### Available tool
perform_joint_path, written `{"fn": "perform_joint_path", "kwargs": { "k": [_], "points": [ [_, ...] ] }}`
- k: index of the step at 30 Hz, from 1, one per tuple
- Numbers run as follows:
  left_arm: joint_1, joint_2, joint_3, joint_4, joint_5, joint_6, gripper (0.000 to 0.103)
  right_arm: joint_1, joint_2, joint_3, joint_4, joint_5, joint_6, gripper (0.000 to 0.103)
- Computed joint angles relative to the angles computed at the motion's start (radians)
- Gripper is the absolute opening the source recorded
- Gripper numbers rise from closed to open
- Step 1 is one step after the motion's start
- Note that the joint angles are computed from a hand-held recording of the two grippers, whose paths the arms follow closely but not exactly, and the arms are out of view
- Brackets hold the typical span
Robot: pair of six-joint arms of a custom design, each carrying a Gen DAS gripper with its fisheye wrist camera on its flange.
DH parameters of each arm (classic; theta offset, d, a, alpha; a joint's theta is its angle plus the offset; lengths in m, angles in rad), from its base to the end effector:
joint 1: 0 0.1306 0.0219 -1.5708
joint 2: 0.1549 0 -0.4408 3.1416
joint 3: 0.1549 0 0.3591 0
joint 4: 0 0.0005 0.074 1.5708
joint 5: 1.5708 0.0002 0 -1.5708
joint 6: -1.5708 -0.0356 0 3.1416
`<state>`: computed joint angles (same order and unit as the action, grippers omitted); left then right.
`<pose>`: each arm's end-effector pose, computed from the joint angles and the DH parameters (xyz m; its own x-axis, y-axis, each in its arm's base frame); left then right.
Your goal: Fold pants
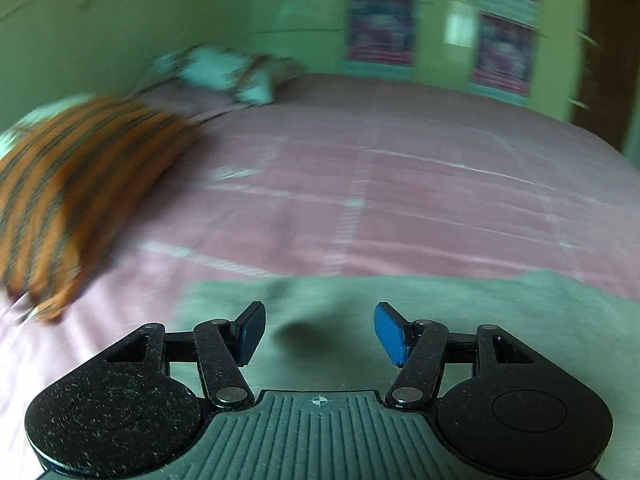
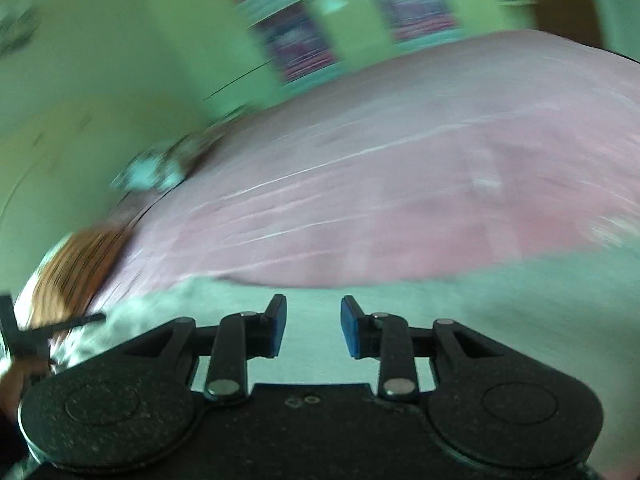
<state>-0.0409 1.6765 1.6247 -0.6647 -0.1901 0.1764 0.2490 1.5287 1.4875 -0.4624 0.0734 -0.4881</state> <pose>0.5759 -0.0173 0.4662 -0.6281 -0.1468 -0.7642 -0.2158 0.9764 -0.0102 0.5107 0.1266 0.5008 -0.4991 0.3557 -0.7902 0.0573 0.9234 0.3795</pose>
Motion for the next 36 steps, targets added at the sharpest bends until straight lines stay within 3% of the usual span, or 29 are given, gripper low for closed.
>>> {"fn": "perform_joint_path", "kwargs": {
  "k": [2,4,7,13,18,21,23,28,31,33,36],
  "points": [
    [0.044,0.008,0.007,-0.015,0.012,0.024,0.061,0.022,0.106,0.144,-0.055,-0.036,0.081,0.026],
    [0.086,0.039,0.043,-0.060,0.084,0.050,0.061,0.038,0.217,0.305,-0.132,-0.067,0.140,0.026],
    [0.107,0.067,0.061,-0.060,0.151,0.050,0.061,0.051,0.370,0.536,-0.258,-0.101,0.194,0.025],
    [0.115,0.106,0.085,-0.048,0.195,0.058,0.057,0.050,0.550,0.814,-0.424,-0.133,0.272,0.025],
    [0.132,0.091,0.057,-0.020,0.238,0.064,0.043,0.037,0.611,0.900,-0.493,-0.179,0.362,0.024],
    [0.135,0.088,0.045,-0.012,0.254,0.043,0.032,0.036,0.638,0.949,-0.538,-0.213,0.412,0.000],
    [0.132,0.080,0.034,0.011,0.249,0.032,0.025,0.044,0.628,0.938,-0.526,-0.195,0.441,0.000],
    [0.136,0.089,0.049,0.047,0.250,0.027,0.019,0.048,0.612,0.925,-0.451,-0.152,0.419,0.000],
    [0.135,0.096,0.040,0.089,0.234,0.057,0.016,0.049,0.656,0.992,-0.498,-0.120,0.398,0.000],
    [0.132,0.114,0.046,0.069,0.225,0.038,0.016,0.053,0.704,1.055,-0.571,-0.088,0.381,0.000],
    [0.137,0.093,0.039,0.070,0.242,0.047,0.018,0.054,0.719,1.086,-0.605,-0.086,0.319,0.000]
  ]
}}
